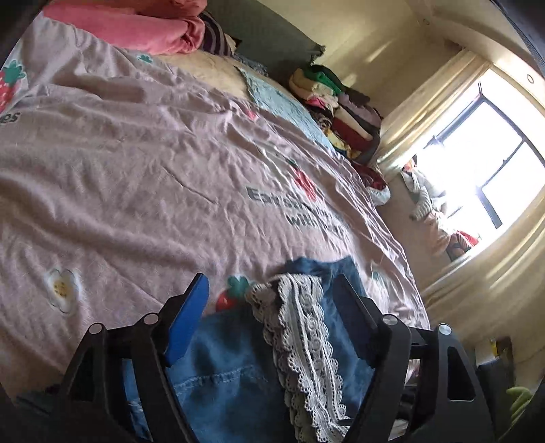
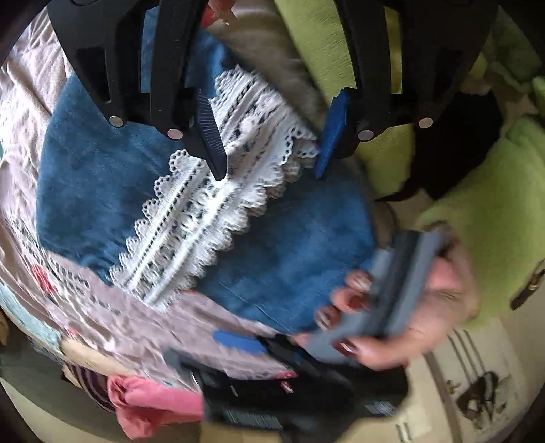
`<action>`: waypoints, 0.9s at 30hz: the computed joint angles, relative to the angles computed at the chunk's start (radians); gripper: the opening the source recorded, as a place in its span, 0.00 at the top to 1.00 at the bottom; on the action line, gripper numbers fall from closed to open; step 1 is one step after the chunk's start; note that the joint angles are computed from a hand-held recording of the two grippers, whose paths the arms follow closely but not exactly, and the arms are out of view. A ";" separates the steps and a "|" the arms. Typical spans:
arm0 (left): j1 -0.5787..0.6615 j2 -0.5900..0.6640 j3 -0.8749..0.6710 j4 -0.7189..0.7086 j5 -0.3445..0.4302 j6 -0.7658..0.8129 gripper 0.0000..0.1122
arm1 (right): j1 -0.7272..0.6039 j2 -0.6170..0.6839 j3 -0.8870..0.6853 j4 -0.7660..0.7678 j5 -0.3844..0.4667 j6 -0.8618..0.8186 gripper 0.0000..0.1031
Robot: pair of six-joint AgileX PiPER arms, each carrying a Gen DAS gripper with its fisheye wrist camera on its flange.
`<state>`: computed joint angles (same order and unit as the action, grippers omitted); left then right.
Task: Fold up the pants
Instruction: 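Lift the lace-trimmed edge with both tools and fold it over the denim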
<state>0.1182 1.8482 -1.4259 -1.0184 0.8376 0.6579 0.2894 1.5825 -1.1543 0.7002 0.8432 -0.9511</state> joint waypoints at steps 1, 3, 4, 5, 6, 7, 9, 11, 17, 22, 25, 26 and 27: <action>-0.016 0.008 -0.008 0.015 -0.003 -0.013 0.33 | -0.028 -0.026 0.006 0.018 0.006 -0.016 0.47; -0.034 0.026 -0.024 0.029 -0.004 -0.023 0.31 | -0.103 -0.061 0.005 0.054 0.010 -0.033 0.42; -0.037 0.033 -0.027 0.033 -0.001 -0.025 0.30 | -0.126 -0.043 -0.025 0.055 0.004 -0.022 0.40; -0.045 0.043 -0.032 0.036 -0.006 -0.029 0.29 | -0.163 -0.038 -0.038 0.055 -0.011 -0.009 0.39; -0.051 0.056 -0.045 0.045 -0.007 -0.045 0.28 | -0.200 -0.022 -0.058 0.053 -0.020 0.014 0.39; -0.050 0.071 -0.058 0.052 0.000 -0.059 0.27 | -0.235 0.002 -0.083 0.059 -0.014 0.032 0.39; -0.062 0.098 -0.092 0.094 -0.001 -0.121 0.24 | -0.289 0.070 -0.149 0.062 0.000 0.063 0.38; -0.073 0.122 -0.117 0.126 0.000 -0.155 0.22 | -0.320 0.154 -0.241 0.039 0.017 0.135 0.38; -0.085 0.157 -0.129 0.051 0.004 -0.123 0.77 | -0.349 0.420 -0.537 0.040 0.115 0.301 0.37; -0.099 0.096 -0.080 0.076 -0.049 -0.120 0.86 | -0.336 0.605 -0.759 0.072 0.259 0.365 0.77; -0.107 0.043 -0.039 0.116 -0.089 -0.111 0.86 | -0.327 0.557 -0.669 0.102 0.200 0.282 0.92; -0.115 0.039 -0.036 0.154 -0.107 -0.127 0.86 | -0.319 0.537 -0.632 0.091 0.158 0.278 0.92; -0.125 0.049 -0.043 0.190 -0.114 -0.148 0.86 | -0.313 0.531 -0.621 0.069 0.137 0.291 0.92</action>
<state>-0.0065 1.8971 -1.4690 -0.8285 0.7232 0.5095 -0.0236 2.1138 -1.7751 0.7688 0.9800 -0.6596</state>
